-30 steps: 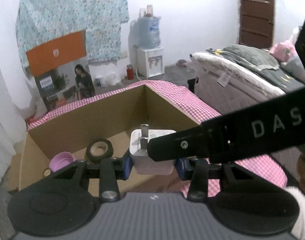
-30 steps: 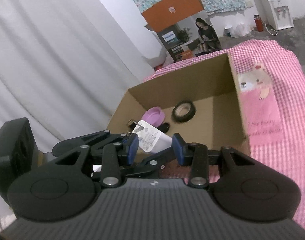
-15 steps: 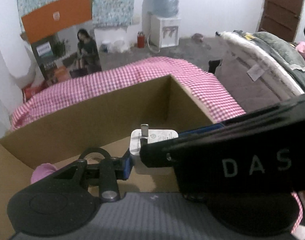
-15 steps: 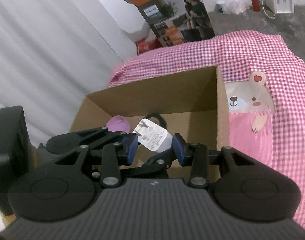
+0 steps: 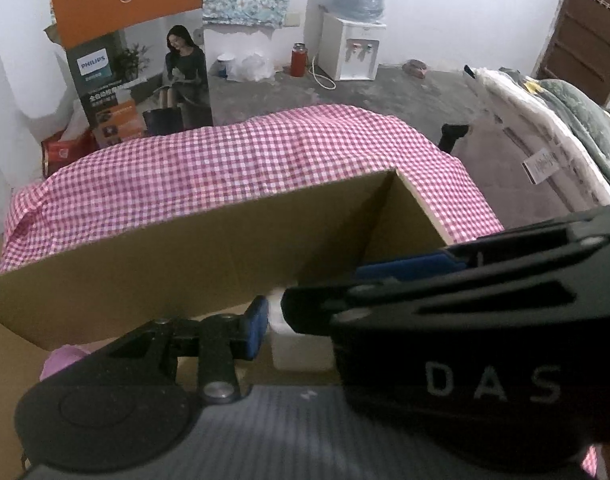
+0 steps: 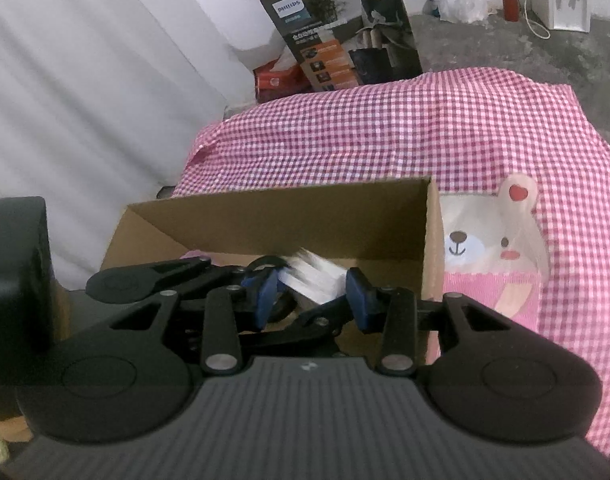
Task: Organize rigid objects
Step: 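Lift the white charger plug over the box wall and lower it inside, then open the right tool to release the plug and withdraw it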
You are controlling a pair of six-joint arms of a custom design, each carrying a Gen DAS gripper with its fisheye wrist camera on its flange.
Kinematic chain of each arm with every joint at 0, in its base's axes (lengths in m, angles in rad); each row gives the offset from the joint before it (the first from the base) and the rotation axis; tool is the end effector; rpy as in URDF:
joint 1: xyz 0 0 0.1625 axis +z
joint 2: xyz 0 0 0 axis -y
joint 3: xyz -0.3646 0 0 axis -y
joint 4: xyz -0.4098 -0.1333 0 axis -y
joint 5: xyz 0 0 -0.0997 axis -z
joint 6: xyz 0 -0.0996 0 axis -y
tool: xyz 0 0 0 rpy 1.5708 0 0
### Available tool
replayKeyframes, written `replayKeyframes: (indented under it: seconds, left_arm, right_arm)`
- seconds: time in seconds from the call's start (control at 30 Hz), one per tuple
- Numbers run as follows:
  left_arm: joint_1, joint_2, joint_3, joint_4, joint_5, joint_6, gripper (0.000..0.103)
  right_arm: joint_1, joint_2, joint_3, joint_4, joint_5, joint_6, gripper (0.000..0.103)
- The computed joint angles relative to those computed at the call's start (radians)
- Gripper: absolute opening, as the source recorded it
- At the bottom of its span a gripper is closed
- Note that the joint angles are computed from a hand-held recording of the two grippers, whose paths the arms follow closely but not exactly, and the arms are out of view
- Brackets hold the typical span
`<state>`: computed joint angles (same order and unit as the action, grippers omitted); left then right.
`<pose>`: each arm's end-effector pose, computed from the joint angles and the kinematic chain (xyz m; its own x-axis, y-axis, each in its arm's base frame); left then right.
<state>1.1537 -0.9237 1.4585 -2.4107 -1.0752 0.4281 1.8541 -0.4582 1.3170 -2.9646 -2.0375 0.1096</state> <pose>-0.1159 -0.7075 0.1909 -0.6239 0.5674 -0.5374 0.7094 0.6996 -0.0850 0.2879 -0.6722 -0.0122 -0.9424 0.0611 0.3290 -0.1382 0.8242 -0.5491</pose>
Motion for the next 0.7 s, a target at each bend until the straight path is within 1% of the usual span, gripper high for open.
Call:
replayKeyframes:
  seconds: [0.07, 0.17, 0.33, 0.47, 0.53, 0.57, 0.63, 0.67, 0.7]
  left_arm:
    - [0.0, 0.004, -0.005, 0.002, -0.004, -0.003, 0.055]
    - [-0.002, 0.001, 0.0, 0.001, -0.003, -0.007, 0.056]
    - [-0.009, -0.016, 0.014, 0.006, -0.005, -0.015, 0.062]
    - [-0.019, -0.049, 0.045, -0.002, -0.003, -0.013, 0.065]
    - [-0.027, -0.078, 0.073, -0.01, -0.005, -0.002, 0.067]
    - [-0.031, -0.09, 0.084, -0.011, -0.006, 0.004, 0.069]
    - [-0.039, -0.131, 0.125, -0.026, -0.018, 0.02, 0.075]
    - [-0.041, -0.159, 0.153, -0.04, -0.034, 0.034, 0.077]
    - [-0.041, -0.182, 0.175, -0.05, -0.052, 0.046, 0.081]
  right_arm:
    - [-0.002, 0.006, -0.009, 0.0, -0.002, -0.002, 0.038]
    - [-0.002, 0.006, -0.008, -0.006, -0.006, -0.007, 0.038]
    - [0.004, -0.001, 0.012, -0.041, 0.0, -0.014, 0.038]
    - [0.018, -0.02, 0.047, -0.097, 0.009, -0.022, 0.039]
    - [0.029, -0.034, 0.073, -0.135, 0.008, -0.025, 0.041]
    - [0.036, -0.037, 0.083, -0.154, 0.005, -0.024, 0.042]
    - [0.054, -0.055, 0.126, -0.218, -0.003, -0.022, 0.047]
    - [0.063, -0.065, 0.153, -0.257, -0.008, -0.017, 0.054]
    - [0.075, -0.074, 0.184, -0.313, -0.015, -0.011, 0.064]
